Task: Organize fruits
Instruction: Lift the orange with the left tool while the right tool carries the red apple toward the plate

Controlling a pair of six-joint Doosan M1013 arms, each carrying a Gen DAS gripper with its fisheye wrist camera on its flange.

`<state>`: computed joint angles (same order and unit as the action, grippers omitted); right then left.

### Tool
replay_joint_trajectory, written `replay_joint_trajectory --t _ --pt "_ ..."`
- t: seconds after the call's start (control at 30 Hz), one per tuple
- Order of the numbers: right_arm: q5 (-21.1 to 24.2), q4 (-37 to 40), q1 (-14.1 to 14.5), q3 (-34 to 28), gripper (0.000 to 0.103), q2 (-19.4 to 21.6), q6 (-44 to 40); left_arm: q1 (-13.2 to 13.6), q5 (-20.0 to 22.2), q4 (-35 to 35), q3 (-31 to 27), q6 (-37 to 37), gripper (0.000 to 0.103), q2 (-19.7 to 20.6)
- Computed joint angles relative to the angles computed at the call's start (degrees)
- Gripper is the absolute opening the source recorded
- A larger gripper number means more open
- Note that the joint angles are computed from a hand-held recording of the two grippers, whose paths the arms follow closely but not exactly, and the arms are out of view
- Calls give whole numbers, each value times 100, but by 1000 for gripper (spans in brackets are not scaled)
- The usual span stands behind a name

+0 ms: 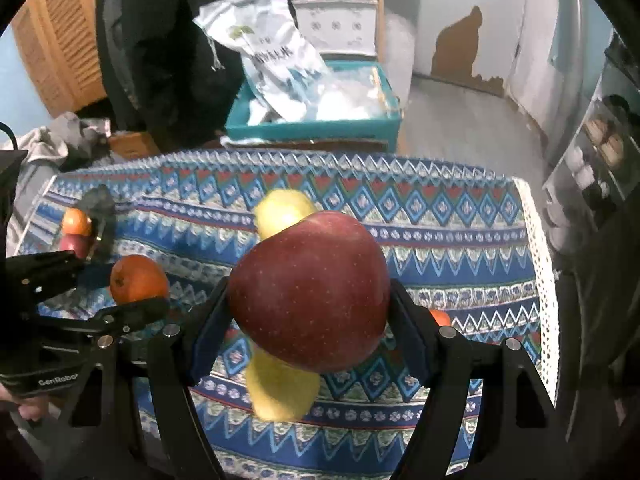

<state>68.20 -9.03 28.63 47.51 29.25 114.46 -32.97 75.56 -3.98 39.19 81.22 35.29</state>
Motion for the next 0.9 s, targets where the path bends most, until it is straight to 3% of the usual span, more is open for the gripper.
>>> replay_joint_trajectory --t 0.9 --pt "-434 -122 363 -745 74 81 -291 138 -896 149 571 -59 45 -759"
